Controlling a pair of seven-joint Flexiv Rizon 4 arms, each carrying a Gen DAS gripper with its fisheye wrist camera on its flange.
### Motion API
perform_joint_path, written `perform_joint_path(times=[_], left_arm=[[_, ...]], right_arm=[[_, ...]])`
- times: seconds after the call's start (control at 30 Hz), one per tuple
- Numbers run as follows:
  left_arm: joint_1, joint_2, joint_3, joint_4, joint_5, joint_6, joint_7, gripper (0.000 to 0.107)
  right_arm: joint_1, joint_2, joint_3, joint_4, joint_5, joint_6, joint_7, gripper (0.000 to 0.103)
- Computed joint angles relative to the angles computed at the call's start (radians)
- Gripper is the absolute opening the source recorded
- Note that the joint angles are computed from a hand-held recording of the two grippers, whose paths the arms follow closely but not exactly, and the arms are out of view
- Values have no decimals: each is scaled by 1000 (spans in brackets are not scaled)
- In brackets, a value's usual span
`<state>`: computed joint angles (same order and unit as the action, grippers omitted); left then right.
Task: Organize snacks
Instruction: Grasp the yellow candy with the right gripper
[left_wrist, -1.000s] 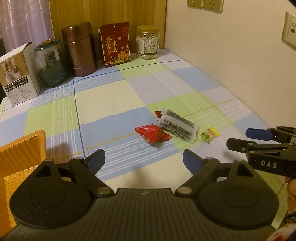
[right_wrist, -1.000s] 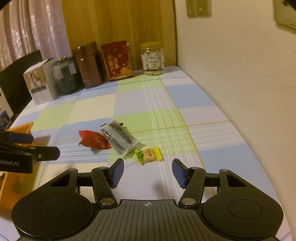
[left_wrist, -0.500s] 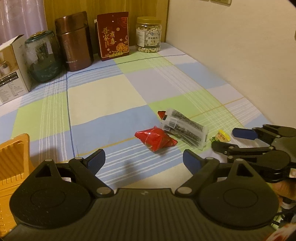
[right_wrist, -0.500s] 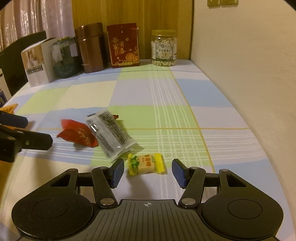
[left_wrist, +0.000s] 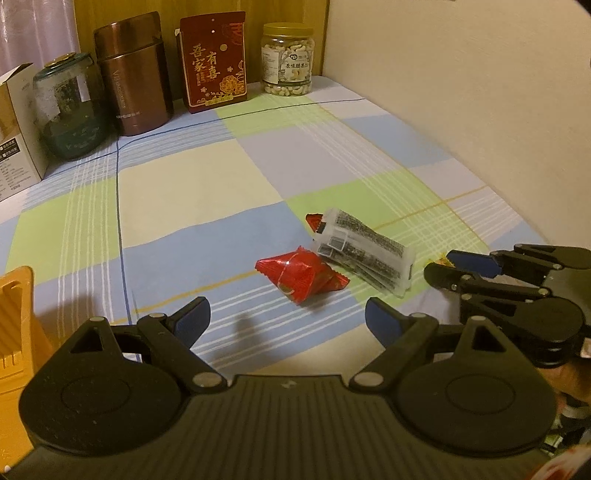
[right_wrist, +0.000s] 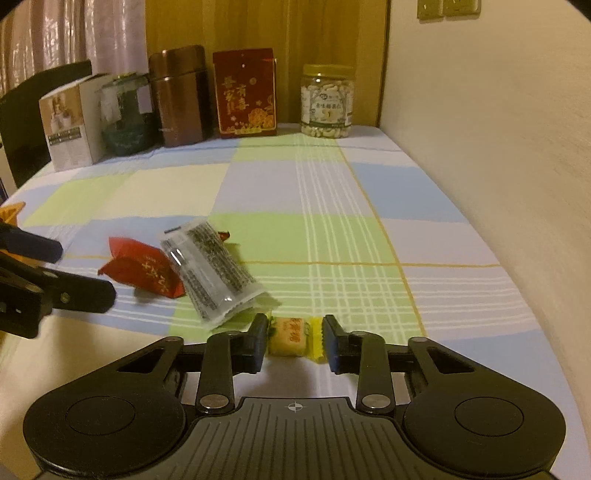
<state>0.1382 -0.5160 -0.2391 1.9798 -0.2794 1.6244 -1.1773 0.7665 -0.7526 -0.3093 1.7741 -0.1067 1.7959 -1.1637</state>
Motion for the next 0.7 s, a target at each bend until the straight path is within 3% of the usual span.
perform_joint_path(times=[0.3,0.7], left_arm=[[38,-39,-51,-26,-1,23,3,89],[102,-99,-134,-75,26,39,10,59]], right_arm=[[33,15,-30,25,35,26,12,23],[48,39,-41,57,75,21,20,23]])
